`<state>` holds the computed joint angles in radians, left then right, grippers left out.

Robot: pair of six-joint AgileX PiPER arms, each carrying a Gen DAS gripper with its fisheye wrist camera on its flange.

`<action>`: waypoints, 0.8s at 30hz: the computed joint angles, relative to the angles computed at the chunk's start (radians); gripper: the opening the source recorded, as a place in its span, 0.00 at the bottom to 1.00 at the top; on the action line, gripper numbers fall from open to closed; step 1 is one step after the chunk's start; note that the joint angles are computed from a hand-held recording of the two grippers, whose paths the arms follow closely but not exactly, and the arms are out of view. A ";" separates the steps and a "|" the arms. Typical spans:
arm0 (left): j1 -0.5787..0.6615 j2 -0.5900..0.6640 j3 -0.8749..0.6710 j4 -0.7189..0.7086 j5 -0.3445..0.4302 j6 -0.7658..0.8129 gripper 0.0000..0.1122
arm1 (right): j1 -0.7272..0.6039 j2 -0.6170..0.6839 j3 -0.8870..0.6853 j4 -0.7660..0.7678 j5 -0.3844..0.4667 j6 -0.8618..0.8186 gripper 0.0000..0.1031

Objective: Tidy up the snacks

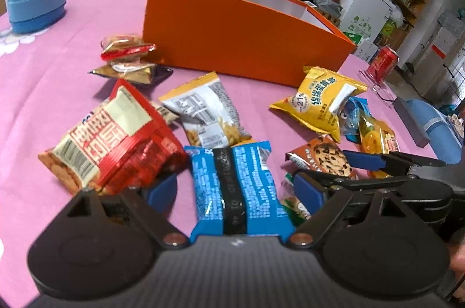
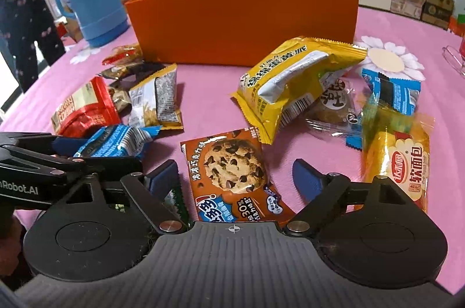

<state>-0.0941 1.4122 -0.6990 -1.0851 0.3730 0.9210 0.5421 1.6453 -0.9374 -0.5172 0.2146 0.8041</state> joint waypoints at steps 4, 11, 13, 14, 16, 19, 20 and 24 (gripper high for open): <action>-0.001 -0.001 0.001 0.005 -0.004 -0.020 0.79 | 0.003 0.003 0.000 -0.044 0.004 0.044 0.76; -0.008 -0.003 -0.005 0.065 -0.018 -0.092 0.79 | 0.007 0.008 -0.005 -0.095 0.016 0.100 0.80; -0.011 -0.004 -0.006 0.072 -0.020 -0.102 0.79 | 0.009 0.007 -0.002 -0.117 0.015 0.123 0.80; -0.010 -0.004 -0.006 0.073 -0.019 -0.101 0.79 | 0.010 0.007 0.000 -0.127 0.013 0.133 0.80; -0.009 -0.005 -0.006 0.074 -0.019 -0.102 0.79 | 0.010 0.006 0.002 -0.134 0.012 0.139 0.81; -0.008 -0.004 -0.007 0.074 -0.017 -0.105 0.79 | 0.011 0.006 0.001 -0.135 0.014 0.141 0.82; -0.008 -0.003 -0.007 0.075 -0.017 -0.107 0.79 | 0.011 0.006 0.001 -0.136 0.015 0.142 0.82; -0.008 -0.004 -0.007 0.075 -0.017 -0.106 0.79 | 0.011 0.006 0.001 -0.135 0.016 0.141 0.82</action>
